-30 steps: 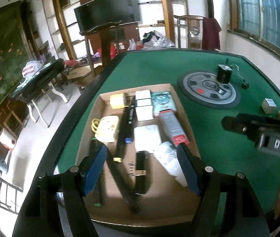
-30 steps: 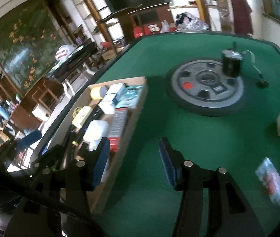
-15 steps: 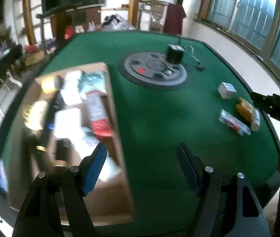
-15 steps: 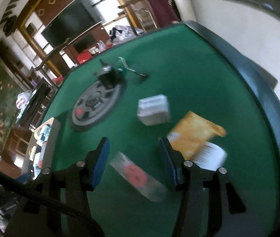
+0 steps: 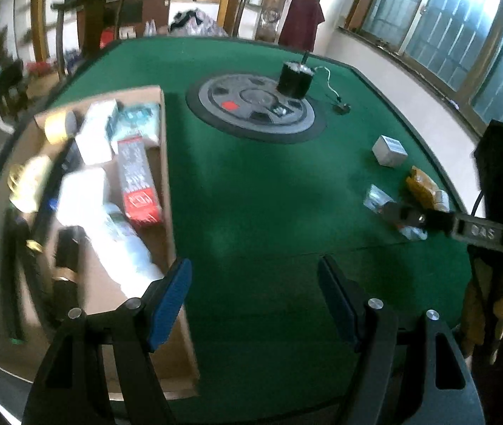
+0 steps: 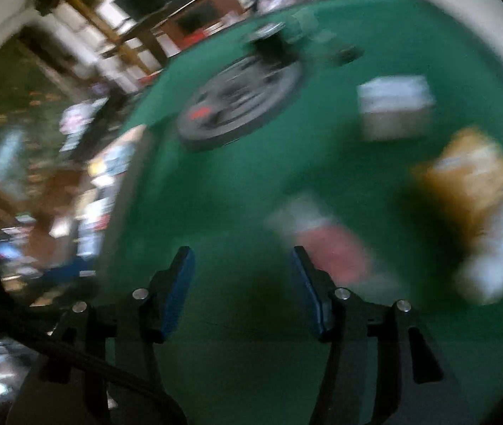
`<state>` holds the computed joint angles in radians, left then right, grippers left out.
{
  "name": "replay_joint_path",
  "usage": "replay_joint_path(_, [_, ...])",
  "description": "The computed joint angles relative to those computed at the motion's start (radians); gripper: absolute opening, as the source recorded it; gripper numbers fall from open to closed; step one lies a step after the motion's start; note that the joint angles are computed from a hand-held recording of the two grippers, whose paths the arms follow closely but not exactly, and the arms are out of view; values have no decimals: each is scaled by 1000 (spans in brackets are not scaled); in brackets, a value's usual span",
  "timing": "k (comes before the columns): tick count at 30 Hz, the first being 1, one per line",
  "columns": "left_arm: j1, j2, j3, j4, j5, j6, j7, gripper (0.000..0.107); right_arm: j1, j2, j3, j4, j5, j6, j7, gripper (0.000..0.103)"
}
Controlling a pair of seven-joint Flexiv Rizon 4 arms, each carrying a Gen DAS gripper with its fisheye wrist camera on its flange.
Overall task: Organize objects
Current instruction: 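Grasp the clear red-printed package with the left gripper while the right gripper grasps the white barcode box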
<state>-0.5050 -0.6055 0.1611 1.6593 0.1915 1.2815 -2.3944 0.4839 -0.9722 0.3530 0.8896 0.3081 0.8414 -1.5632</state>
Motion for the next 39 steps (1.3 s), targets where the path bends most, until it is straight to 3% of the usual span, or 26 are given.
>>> replay_joint_path(3, [53, -13, -72, 18, -58, 41, 50, 68, -33, -45, 80, -86, 80, -83, -55, 54])
replay_joint_path(5, [66, -23, -97, 19, -90, 52, 84, 68, -33, -25, 62, -65, 111, -30, -68, 54])
replay_joint_path(9, [87, -45, -142, 19, -157, 82, 160, 68, 24, 42, -104, 41, 2, 138, 77, 58])
replay_joint_path(10, [85, -48, -141, 19, -169, 85, 169, 68, 46, 45, -153, 54, -50, 156, 129, 61])
replay_joint_path(12, [90, -54, -153, 22, -198, 99, 193, 68, 43, 33, -173, 47, -106, 116, 178, 62])
replay_joint_path(16, [78, -55, -144, 31, -230, 116, 216, 68, 22, 11, -123, 46, -149, 54, 221, 62])
replay_joint_path(19, [66, -58, -132, 25, -245, 102, 228, 68, -9, -3, -26, 38, -103, 55, 162, 64])
replay_joint_path(22, [58, -62, -123, 11, -254, 86, 232, 68, -32, -48, 67, -55, -30, -45, 58, 64])
replay_joint_path(26, [54, -86, -123, -32, -249, 76, 252, 68, -14, 9, 2, 10, 3, 67, 47, 64])
replay_joint_path(30, [14, -148, -72, -157, -199, 2, 286, 68, -31, 79, -73, 110, -33, 185, 128, 64])
replay_joint_path(34, [-46, -246, 9, -371, -92, -169, 317, 68, -54, 111, -125, 173, -92, 255, 253, 64])
replay_joint_path(37, [-46, -305, 3, -492, -42, -274, 345, 69, -59, 136, -167, 228, -150, 288, 336, 64])
replay_joint_path(39, [-37, -323, -13, -523, -22, -273, 346, 69, -61, 135, -181, 230, -194, 283, 372, 64])
